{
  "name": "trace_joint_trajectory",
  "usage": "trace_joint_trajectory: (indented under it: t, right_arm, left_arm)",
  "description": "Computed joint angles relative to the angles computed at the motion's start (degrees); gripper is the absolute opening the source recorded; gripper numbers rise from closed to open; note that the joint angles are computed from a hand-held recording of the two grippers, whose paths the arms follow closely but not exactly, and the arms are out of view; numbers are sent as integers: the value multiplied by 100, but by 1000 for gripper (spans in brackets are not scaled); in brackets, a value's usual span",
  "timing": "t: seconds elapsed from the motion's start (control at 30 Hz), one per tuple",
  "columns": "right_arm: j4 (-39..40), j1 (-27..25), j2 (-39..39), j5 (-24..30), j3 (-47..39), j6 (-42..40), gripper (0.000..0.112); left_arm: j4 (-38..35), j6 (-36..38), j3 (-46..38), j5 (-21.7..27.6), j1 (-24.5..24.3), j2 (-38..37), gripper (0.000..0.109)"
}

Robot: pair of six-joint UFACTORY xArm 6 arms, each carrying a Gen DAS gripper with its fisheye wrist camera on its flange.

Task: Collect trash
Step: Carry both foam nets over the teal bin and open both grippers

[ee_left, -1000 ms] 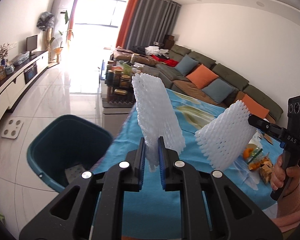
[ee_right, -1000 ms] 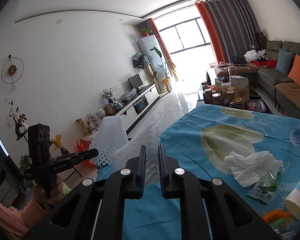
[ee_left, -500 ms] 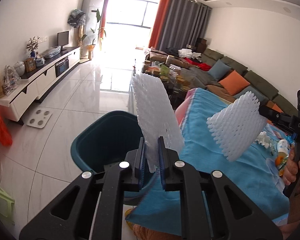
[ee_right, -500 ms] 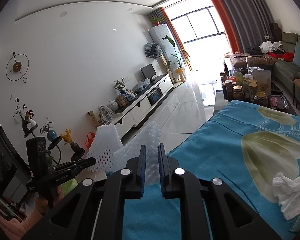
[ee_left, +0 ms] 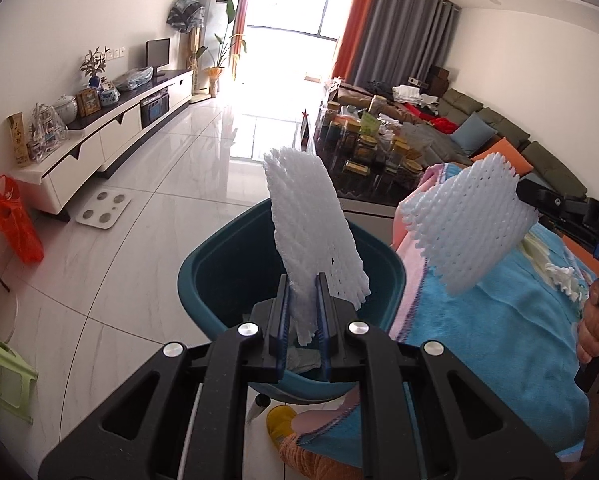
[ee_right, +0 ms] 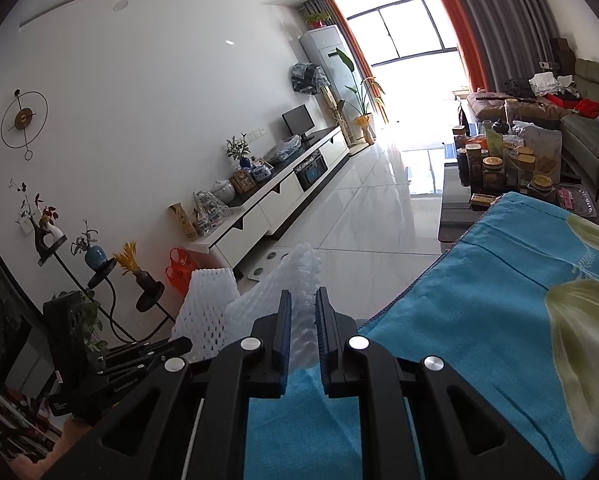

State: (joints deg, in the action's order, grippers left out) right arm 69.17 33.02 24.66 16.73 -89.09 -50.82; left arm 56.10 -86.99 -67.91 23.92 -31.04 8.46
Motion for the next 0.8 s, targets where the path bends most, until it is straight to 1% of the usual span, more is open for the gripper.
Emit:
trace_joint_trajectory:
  t: [0.17, 0.3, 0.4, 0.63, 0.73, 0.8]
  right_arm:
    - [-774, 34, 465, 95, -474, 789, 11]
    - [-1350, 74, 778, 171, -794, 1351, 11]
    - [-1825, 103, 1007, 240, -1034, 1827, 11]
    - [-2680, 142, 1365, 552, -1457, 2679, 11]
    - [-3058, 145, 1546, 773, -1716, 3067, 14]
    - [-3189, 133, 1643, 943, -1858, 3250, 24]
  left_arm:
    - [-294, 209, -54, -25, 60, 188, 13]
    - [-540, 408, -263, 117, 33, 416, 13]
    - [-657, 481, -333, 133, 65, 526, 13]
    - [-859, 644, -513, 185, 112, 758, 13]
    - [-966, 690, -633, 170, 115, 883, 16]
    - [-989, 656, -671, 145, 130, 932, 21]
